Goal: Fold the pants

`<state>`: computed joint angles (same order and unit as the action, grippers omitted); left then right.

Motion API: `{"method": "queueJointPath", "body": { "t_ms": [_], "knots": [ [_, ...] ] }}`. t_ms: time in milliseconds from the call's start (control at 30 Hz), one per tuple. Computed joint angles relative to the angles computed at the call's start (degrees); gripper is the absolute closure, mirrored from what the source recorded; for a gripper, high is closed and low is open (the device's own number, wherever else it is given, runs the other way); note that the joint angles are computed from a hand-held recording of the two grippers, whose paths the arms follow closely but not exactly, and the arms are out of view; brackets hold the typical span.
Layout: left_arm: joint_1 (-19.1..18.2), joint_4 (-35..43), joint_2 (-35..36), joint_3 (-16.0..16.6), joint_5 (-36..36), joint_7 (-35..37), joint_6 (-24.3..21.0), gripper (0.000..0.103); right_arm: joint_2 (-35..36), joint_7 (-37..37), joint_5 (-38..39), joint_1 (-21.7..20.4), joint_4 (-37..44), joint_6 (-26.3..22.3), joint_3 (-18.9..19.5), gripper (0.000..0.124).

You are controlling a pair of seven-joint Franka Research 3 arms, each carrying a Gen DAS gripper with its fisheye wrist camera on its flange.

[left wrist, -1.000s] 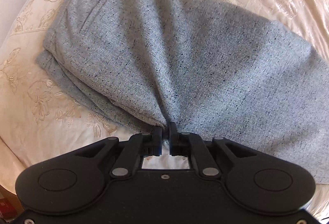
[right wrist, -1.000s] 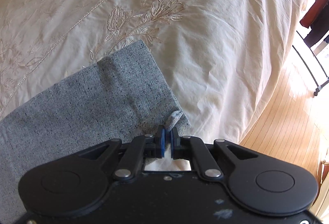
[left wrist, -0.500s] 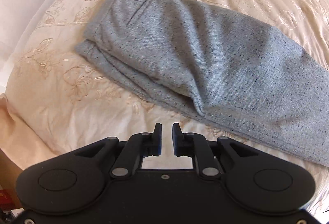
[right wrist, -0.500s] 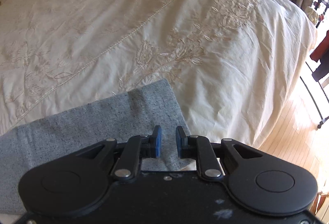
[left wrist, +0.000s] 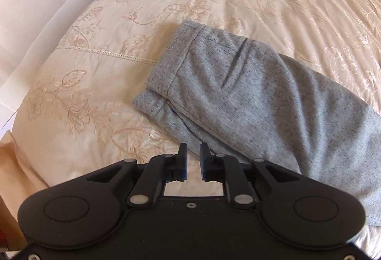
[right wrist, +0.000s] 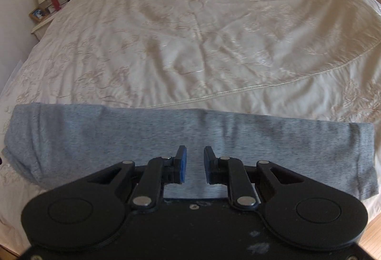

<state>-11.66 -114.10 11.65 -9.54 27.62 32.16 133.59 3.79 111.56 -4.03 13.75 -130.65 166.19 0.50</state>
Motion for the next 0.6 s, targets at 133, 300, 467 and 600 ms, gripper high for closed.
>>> {"method": "queueJointPath", "body": {
  "t_ms": [133,300,467,600],
  "knots": [
    [3.0,0.9,2.0,1.4,0.4,8.8,3.3,0.082,5.0,-4.0,9.6,4.2,6.3,-0.9,5.3,0.101],
    [6.7,3.3,5.2,2.5,-1.8,20.4,6.6,0.082,14.6,-0.8,4.8,14.3,17.7,-2.1,4.2,0.098],
    [9.7,5.1,7.4,2.8,-7.6,26.8,7.7,0.082,23.1,-1.9,-2.3,22.4,30.0,-6.9,1.9,0.094],
    [11.2,4.5,6.9,2.8,-11.0,30.2,8.1,0.082,29.5,-6.6,-5.2,25.4,39.4,-10.1,1.7,0.093]
  ]
}}
